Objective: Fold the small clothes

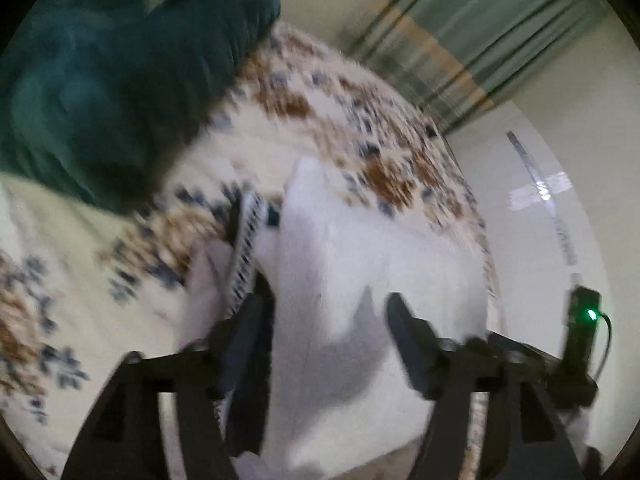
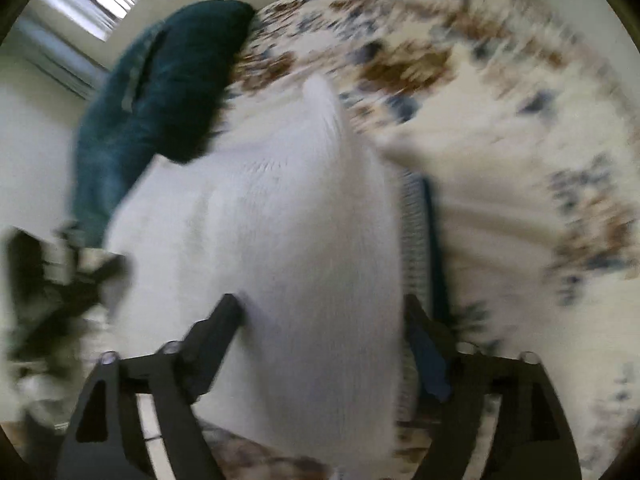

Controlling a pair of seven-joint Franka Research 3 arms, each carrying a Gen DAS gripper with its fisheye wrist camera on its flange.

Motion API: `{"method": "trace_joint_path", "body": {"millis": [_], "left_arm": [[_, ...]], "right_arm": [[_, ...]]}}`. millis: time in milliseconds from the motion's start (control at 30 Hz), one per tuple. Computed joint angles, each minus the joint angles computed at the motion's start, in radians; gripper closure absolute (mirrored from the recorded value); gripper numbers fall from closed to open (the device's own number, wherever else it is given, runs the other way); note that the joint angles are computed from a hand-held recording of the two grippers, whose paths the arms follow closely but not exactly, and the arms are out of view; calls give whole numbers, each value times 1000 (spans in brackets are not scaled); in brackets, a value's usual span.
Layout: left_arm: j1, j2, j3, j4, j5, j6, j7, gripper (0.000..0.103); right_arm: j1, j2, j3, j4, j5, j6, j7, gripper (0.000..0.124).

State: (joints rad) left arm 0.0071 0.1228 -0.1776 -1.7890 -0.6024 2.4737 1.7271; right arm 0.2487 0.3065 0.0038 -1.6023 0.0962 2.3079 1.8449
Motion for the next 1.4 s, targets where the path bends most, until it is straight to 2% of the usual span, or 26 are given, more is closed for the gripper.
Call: {"method": "trace_joint_path", "body": {"millis": [33,67,100,133,233,400,500,700,933,1100,1400], "left_arm": [[-9,-17,0,-26,27,48,-6,22],[-26,-32,5,-46,109,95,-54,6],[-42,-51,12,-67,207,125,-117,0],[-58,-73,18,-86,328,143,-199,0],[-79,-118,20,-111,508,115,-328,0],[-107,-206,11,-160,642,53,-437,0],[-122,-287,-4,-189,727,-17,-510,0],[-166,-462,-7,-219,755,-144,-561,0],[-200,-642,-12,-180,766,-301,-575,0],[-210,-713,-26,-94,781,-425,-574,0],[-225,-789,-48,11,787,-545,-590,0]], "right_arm": [[47,-27,-31,-25,-127,-4,77,27],[77,-52,-43,-43,-217,-25,134,21],[93,-76,-45,-60,-279,-44,178,21],[105,-108,-42,-89,-332,-50,220,21],[106,-198,-12,-170,-408,-71,310,21],[85,-322,45,-244,-513,-124,433,21],[70,-402,82,-266,-543,-176,461,21],[39,-581,163,-280,-556,-304,462,21],[5,-752,274,-198,-560,-477,422,21],[-28,-821,342,-81,-544,-588,380,21],[-115,-897,436,113,-491,-719,306,21]]}}
